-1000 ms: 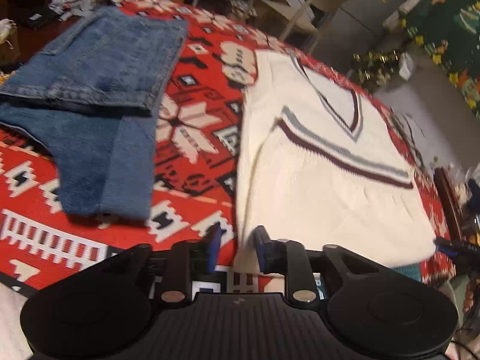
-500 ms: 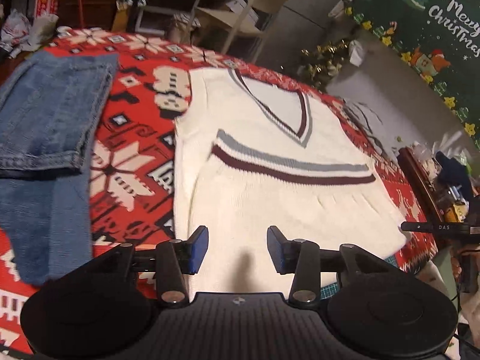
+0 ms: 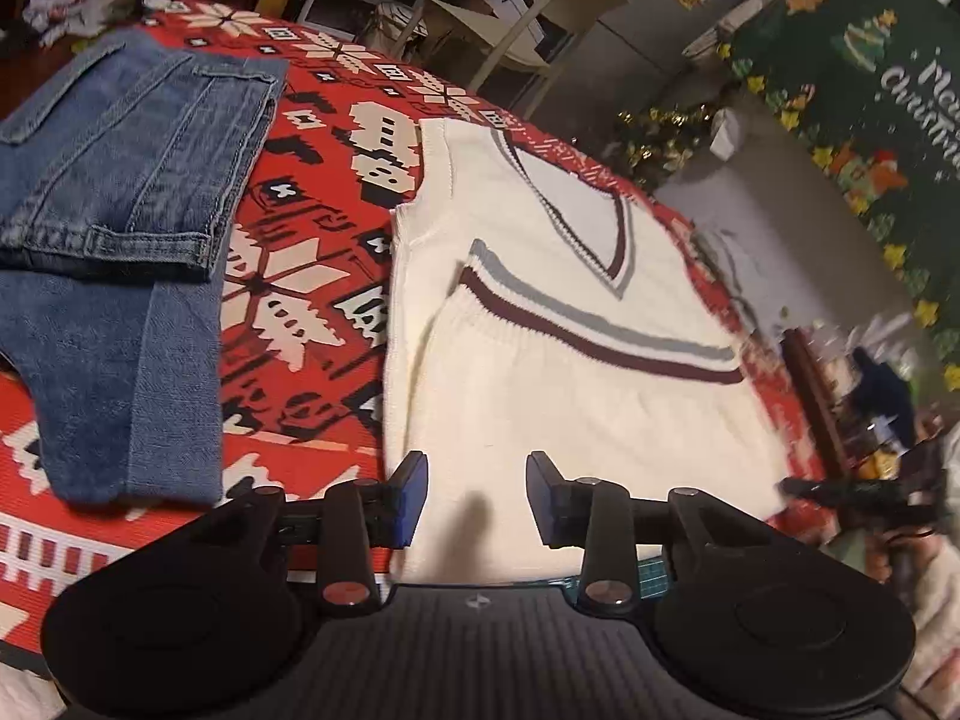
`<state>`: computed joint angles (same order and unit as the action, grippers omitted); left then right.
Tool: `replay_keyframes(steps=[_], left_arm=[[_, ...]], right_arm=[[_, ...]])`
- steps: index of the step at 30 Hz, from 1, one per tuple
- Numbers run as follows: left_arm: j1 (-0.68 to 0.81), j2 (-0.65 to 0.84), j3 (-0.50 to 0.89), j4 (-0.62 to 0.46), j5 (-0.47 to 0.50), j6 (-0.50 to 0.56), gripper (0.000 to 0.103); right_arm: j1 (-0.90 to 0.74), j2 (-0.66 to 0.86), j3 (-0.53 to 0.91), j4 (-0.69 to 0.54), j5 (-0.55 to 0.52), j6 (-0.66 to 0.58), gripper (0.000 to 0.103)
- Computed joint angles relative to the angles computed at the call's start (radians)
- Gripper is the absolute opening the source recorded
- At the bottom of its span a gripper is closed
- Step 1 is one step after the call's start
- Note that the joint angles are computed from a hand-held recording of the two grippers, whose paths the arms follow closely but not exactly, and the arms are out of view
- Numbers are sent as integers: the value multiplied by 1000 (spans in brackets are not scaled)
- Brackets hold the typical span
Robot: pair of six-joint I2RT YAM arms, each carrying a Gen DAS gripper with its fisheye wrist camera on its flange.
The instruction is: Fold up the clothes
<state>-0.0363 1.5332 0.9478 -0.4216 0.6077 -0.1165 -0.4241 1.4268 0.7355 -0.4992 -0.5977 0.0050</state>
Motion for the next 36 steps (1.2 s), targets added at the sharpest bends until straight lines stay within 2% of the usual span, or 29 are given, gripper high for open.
replay_keyframes(steps=[2, 6, 13, 16, 17, 18, 24, 28, 34, 36], left_arm=[[5, 22, 15, -23, 12, 12, 42], [9, 32, 9, -20, -3, 5, 40], [25, 33, -6, -14, 4, 0, 39], [22, 36, -7, -19, -18, 8, 24], [20, 35, -8, -21, -28, 11, 12], [18, 35, -8, -22, -38, 14, 7], [11, -5, 1, -59, -70, 37, 6], [28, -11, 19, -95, -70, 55, 6], [26, 30, 15, -92, -102, 63, 6], [24, 11, 11, -92, -115, 65, 13]], right_arm=[[-21, 25, 9, -9, -21, -8, 12], [-48, 31, -17, 26, -48, 11, 7], [-58, 23, -44, 60, -71, 56, 7], [-42, 10, -49, 67, -54, 64, 7], [-39, 7, -50, 68, -51, 65, 7], [-38, 6, -51, 69, -51, 64, 7], [-25, -49, -54, 39, -20, 52, 4], [-40, -101, -23, -38, -9, 2, 4], [-28, -54, -33, -32, 34, -8, 5], [-42, -75, -42, -33, 44, -4, 7]])
